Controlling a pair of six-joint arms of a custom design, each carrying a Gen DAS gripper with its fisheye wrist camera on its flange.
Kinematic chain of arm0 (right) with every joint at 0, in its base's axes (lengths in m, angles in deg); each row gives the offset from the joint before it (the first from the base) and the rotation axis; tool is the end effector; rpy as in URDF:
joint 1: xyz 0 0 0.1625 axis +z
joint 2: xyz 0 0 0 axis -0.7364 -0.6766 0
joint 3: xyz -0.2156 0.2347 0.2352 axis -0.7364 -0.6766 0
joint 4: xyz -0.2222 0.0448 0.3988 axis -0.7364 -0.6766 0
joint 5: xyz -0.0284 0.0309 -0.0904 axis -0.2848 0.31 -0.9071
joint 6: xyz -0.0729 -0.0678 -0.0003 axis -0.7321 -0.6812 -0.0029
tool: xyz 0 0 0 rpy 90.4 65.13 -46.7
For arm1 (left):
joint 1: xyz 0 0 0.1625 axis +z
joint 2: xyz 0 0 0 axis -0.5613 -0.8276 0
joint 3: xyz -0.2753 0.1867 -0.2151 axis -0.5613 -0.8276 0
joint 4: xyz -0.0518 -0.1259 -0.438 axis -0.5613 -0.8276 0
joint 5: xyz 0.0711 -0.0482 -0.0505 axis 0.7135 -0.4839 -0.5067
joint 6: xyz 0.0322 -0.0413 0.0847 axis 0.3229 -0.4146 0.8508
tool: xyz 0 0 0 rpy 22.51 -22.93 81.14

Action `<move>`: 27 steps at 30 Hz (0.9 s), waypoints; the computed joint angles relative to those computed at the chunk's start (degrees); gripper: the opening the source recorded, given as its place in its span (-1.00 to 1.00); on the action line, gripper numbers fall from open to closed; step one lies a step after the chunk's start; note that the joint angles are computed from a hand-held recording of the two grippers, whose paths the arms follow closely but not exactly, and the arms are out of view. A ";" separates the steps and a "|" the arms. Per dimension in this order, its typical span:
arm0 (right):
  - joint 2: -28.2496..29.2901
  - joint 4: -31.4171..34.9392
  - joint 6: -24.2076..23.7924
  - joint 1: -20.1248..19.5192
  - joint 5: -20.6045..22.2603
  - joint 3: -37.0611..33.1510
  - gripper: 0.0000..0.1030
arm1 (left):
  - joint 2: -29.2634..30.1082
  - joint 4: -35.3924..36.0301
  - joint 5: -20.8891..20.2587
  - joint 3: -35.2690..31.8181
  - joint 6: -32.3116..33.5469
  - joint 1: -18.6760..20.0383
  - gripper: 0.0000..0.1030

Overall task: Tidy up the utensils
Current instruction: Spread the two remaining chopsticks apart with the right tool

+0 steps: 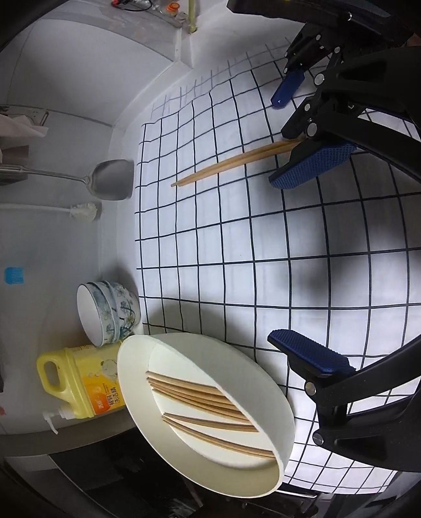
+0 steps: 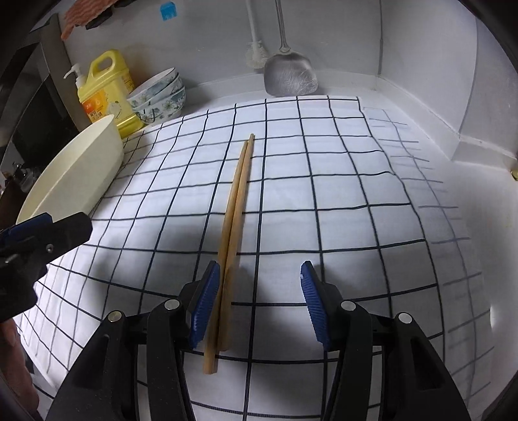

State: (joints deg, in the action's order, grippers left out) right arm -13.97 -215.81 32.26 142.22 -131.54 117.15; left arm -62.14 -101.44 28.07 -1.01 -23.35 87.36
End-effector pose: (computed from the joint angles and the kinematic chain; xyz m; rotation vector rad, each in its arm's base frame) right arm 0.1268 -0.7128 0.2218 -0.1257 -2.2547 0.9563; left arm -0.3483 -0.7893 0.0829 0.8785 2.3640 -0.5266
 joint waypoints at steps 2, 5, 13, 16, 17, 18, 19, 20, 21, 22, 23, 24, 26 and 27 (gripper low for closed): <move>0.37 -0.41 -0.21 0.00 -0.22 -0.07 -0.03 | 0.29 0.61 0.06 -0.26 -0.70 0.21 0.69; 0.65 -0.32 -0.41 0.02 -1.10 -0.15 -0.03 | 0.59 1.36 -0.16 -0.73 -1.18 0.51 0.69; 0.92 -0.93 -2.01 0.12 -2.17 -0.08 -0.03 | 0.93 1.98 -0.19 -1.02 -1.46 0.82 0.70; 2.20 -0.70 -3.70 0.58 -4.04 -1.29 -0.03 | 1.05 2.39 -0.08 -1.21 -1.93 0.93 0.70; 2.71 -0.73 -4.50 0.75 -4.79 -1.78 -0.03 | 1.03 2.28 0.02 -1.14 -1.88 0.94 0.70; 3.09 -0.68 -5.08 0.86 -5.22 -2.18 -0.03 | 1.07 2.22 0.07 -1.15 -1.84 0.96 0.70; 3.32 -0.70 -5.46 0.91 -5.26 -2.43 -0.03 | 1.14 2.26 0.04 -1.22 -1.85 0.97 0.70; 3.54 -0.85 -5.84 0.92 -5.31 -2.65 -0.03 | 1.28 2.47 -0.02 -1.43 -1.91 0.99 0.70; 3.72 -1.04 -6.23 0.91 -5.41 -2.84 -0.03 | 1.54 2.81 -0.11 -1.79 -1.99 0.99 0.70; 3.97 -1.29 -6.81 0.93 -5.59 -3.11 -0.03 | 1.73 3.01 -0.16 -2.03 -1.90 0.98 0.70; 4.03 -1.57 -7.22 0.89 -5.47 -3.16 -0.04 | 1.87 2.93 -0.15 -2.08 -1.91 0.90 0.70; 4.08 -1.90 -7.61 0.85 -5.38 -3.16 -0.08 | 2.09 2.86 -0.24 -2.28 -1.73 0.87 0.70; 4.13 -2.82 -8.76 0.73 -5.21 -3.16 -0.28 | 2.54 3.17 -0.61 -2.80 -1.62 0.82 0.70; 4.29 -3.01 -9.18 0.73 -5.43 -3.37 -0.38 | 2.79 3.41 -0.73 -3.10 -1.69 0.80 0.70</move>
